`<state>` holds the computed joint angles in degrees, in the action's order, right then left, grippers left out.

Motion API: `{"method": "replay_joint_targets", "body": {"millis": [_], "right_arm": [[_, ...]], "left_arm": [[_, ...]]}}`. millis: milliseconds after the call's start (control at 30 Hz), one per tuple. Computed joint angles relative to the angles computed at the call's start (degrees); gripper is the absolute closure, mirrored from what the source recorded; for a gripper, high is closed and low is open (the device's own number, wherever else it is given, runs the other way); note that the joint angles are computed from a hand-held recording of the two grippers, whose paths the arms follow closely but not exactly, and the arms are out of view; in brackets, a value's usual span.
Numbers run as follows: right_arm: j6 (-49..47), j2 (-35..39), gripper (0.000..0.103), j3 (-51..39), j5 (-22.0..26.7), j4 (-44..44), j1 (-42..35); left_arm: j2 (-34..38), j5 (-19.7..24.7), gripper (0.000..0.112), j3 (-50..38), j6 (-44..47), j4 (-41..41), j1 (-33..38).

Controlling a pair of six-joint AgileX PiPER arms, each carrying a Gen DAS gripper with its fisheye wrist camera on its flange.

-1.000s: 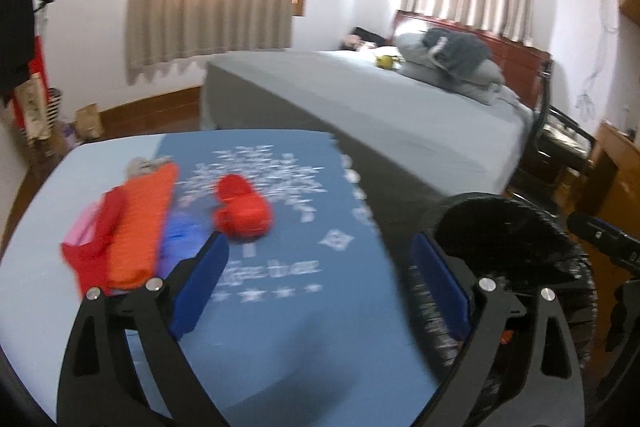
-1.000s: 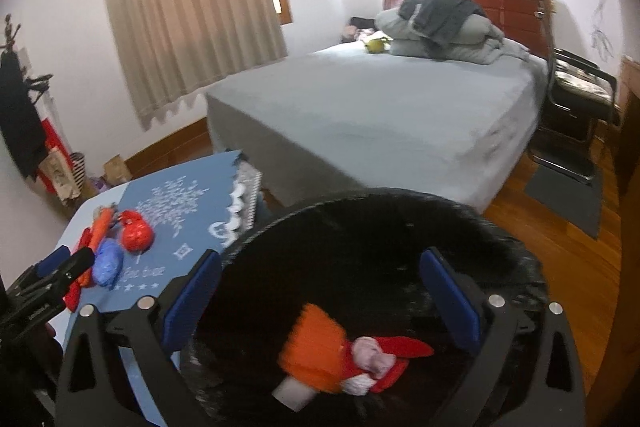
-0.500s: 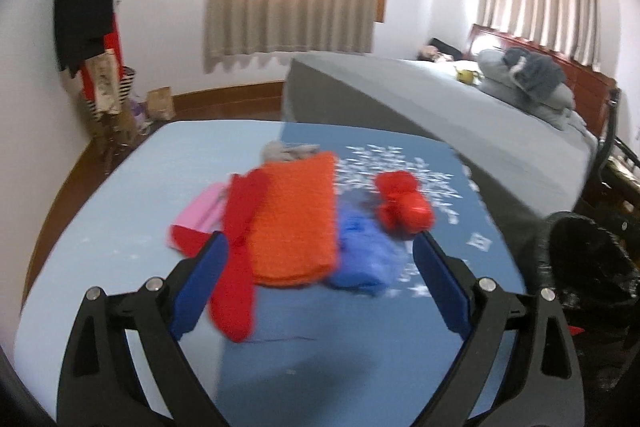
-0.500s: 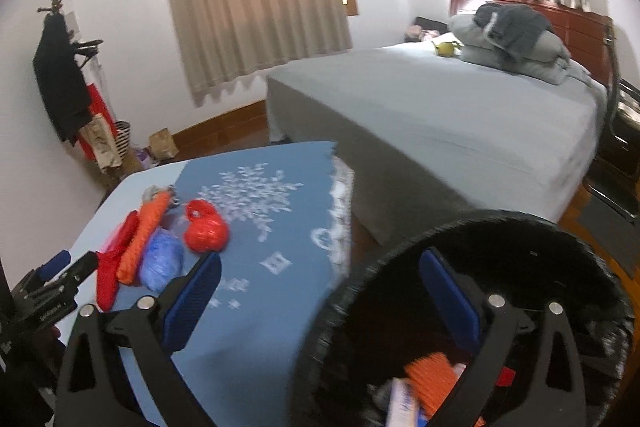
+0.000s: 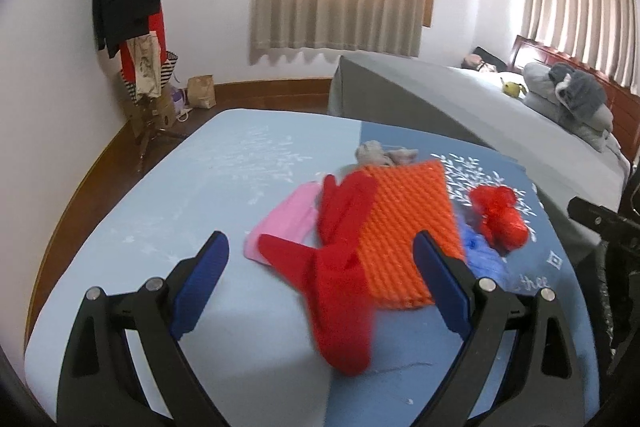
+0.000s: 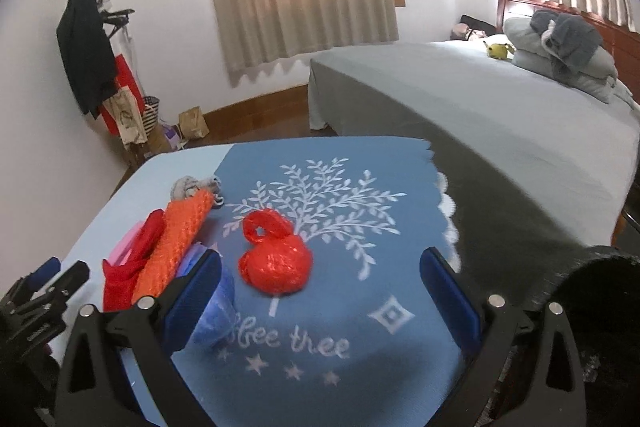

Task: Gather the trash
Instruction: 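Move the right gripper to the red plastic bag and grasp it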

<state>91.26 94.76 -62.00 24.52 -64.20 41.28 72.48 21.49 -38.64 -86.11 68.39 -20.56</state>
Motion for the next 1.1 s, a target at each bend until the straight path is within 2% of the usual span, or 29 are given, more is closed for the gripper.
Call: {"method": "replay_joint_targets", "body": {"millis": [133, 467, 633, 733, 767, 833, 933, 1100], "right_arm": [[-3.78, 5.01, 0.006, -3.89, -2.1, 2.53, -1.42], [-16.86, 12.75, 0.021, -11.09, -3.74, 13.83, -2.84], [-26.03, 14.47, 0.034, -13.13, -4.46, 22.45, -3.72], [-31.18, 15.29, 0.046, -13.99, -4.87, 27.13, -3.94], [-32.99, 15.49, 0.052, -14.21, -5.05, 28.71, -4.0], [-35.43, 15.65, 0.056, -14.35, -5.5, 30.86, -4.09], [-36.37, 14.87, 0.061, -13.15, -7.18, 31.86, -4.44], [-24.13, 11.43, 0.061, -9.16, -7.76, 20.76, -3.71]], "left_arm": [[1.5, -1.72, 0.022, -0.36, -1.61, 2.09, 2.11], [4.56, -5.1, 0.022, -0.72, -6.66, 7.38, 5.03], [4.74, -5.32, 0.022, -0.43, -9.08, 9.18, 5.06], [4.74, -5.43, 0.022, -0.3, -9.72, 9.65, 5.19], [4.69, -5.41, 0.022, -0.27, -9.88, 9.8, 5.13], [4.65, -5.38, 0.022, -0.28, -10.23, 10.05, 5.06], [4.3, -5.25, 0.022, -0.46, -10.38, 9.6, 4.2], [4.13, -4.24, 0.025, -1.62, -11.19, 9.76, 0.45]]}}
